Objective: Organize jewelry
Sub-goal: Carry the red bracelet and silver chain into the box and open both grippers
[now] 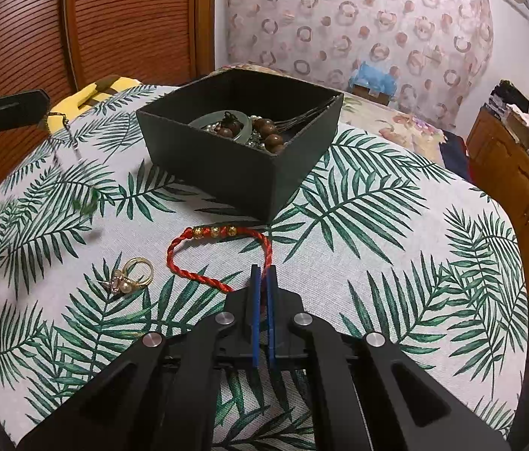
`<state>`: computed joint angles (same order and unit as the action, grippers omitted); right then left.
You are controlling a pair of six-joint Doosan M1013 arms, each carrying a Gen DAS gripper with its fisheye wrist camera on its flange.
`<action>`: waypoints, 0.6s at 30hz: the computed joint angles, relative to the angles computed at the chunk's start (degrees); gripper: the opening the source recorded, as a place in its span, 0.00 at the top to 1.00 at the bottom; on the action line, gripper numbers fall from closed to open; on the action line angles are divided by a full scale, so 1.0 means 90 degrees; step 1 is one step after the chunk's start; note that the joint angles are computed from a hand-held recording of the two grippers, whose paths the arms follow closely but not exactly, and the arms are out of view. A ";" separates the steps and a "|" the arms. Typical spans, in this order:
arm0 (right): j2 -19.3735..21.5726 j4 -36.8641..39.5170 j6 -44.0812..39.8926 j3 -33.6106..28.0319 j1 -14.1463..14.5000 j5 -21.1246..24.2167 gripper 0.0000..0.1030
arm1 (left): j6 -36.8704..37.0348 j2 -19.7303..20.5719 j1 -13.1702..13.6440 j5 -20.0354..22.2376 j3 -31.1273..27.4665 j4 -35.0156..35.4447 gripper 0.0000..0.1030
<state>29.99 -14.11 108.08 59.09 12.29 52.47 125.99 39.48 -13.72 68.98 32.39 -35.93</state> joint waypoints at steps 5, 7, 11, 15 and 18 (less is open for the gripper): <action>-0.0081 0.0234 -0.0006 0.0101 -0.0055 -0.0246 0.97 | 0.0010 0.0032 0.0025 0.0007 -0.0070 -0.0118 0.98; -0.0120 0.0253 -0.0034 0.0113 -0.0044 -0.0340 0.97 | 0.0040 0.0030 0.0025 -0.0040 -0.0079 -0.0115 0.98; -0.0153 0.0121 -0.0147 -0.0025 0.0036 -0.0416 0.97 | 0.0008 0.0088 0.0019 -0.0068 -0.0212 -0.0108 0.98; -0.0158 0.0008 -0.0171 -0.0242 0.0071 -0.0496 0.97 | -0.0032 0.0167 0.0011 -0.0079 -0.0397 -0.0113 0.98; -0.0107 -0.0133 -0.0181 -0.0455 0.0089 -0.0506 0.97 | -0.0124 0.0276 0.0001 -0.0020 -0.0633 -0.0114 0.98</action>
